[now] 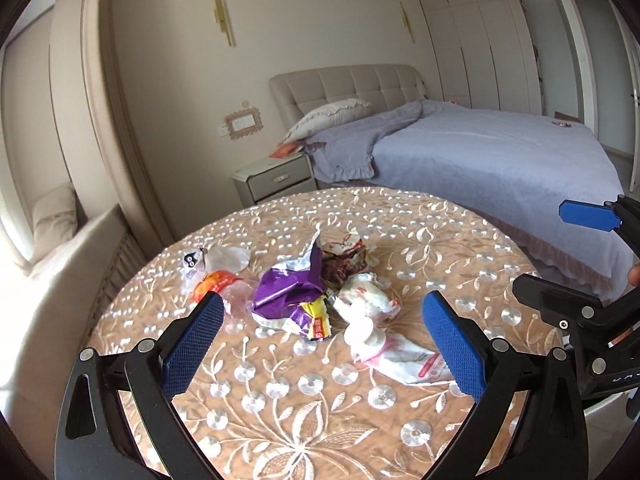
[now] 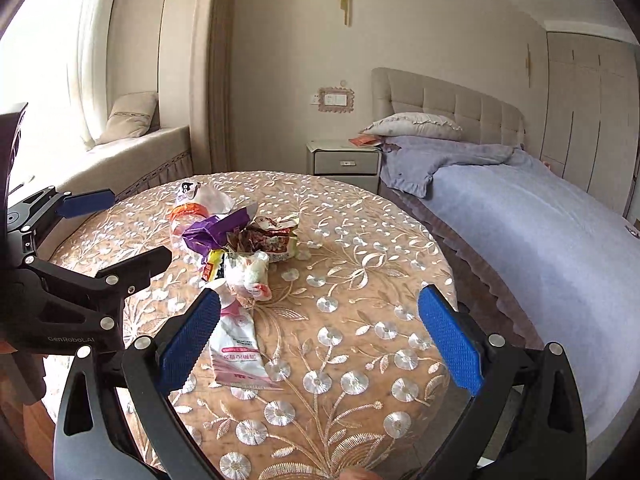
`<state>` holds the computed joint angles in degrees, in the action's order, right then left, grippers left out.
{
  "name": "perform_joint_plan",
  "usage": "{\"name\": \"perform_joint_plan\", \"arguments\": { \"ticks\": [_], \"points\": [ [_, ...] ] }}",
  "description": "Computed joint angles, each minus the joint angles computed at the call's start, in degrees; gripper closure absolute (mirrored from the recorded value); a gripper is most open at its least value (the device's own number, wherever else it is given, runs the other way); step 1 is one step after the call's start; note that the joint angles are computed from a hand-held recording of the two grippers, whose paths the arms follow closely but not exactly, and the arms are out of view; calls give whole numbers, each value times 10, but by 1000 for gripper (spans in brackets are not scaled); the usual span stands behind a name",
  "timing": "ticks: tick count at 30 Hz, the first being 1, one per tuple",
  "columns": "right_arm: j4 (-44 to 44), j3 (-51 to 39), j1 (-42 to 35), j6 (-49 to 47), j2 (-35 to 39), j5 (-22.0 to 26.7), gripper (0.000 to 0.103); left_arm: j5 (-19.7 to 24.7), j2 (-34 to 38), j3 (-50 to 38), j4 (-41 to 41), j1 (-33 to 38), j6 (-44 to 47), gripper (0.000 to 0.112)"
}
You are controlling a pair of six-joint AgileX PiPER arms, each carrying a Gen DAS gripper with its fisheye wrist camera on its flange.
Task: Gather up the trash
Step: 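Move both open tools back over the table of trash, then grasp the purple snack wrapper with the left tool while the right tool grasps the clear plastic bag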
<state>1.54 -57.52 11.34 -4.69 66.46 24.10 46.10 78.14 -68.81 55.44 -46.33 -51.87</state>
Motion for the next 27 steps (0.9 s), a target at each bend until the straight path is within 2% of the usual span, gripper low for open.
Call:
{"name": "perform_joint_plan", "arguments": {
  "ticks": [5, 11, 13, 16, 21, 27],
  "points": [
    [-11, -59, 36, 17, 73, 8, 5, -46, 1, 14, -11, 69, 29, 14],
    [-6, -133, 54, 12, 154, 34, 5, -93, 31, 0, -69, 143, 98, 14],
    [-28, -168, 59, 32, 187, 61, 5, -112, 48, -12, -92, 163, 130, 14],
    [-5, -222, 53, 9, 234, 115, 5, -133, 76, -30, -112, 185, 177, 14],
    [47, -306, 37, -26, 303, 192, 5, -161, 121, -69, -191, 217, 301, 14],
    [82, -401, 27, -35, 376, 274, 7, -162, 171, -116, -216, 227, 381, 14]
  ]
}}
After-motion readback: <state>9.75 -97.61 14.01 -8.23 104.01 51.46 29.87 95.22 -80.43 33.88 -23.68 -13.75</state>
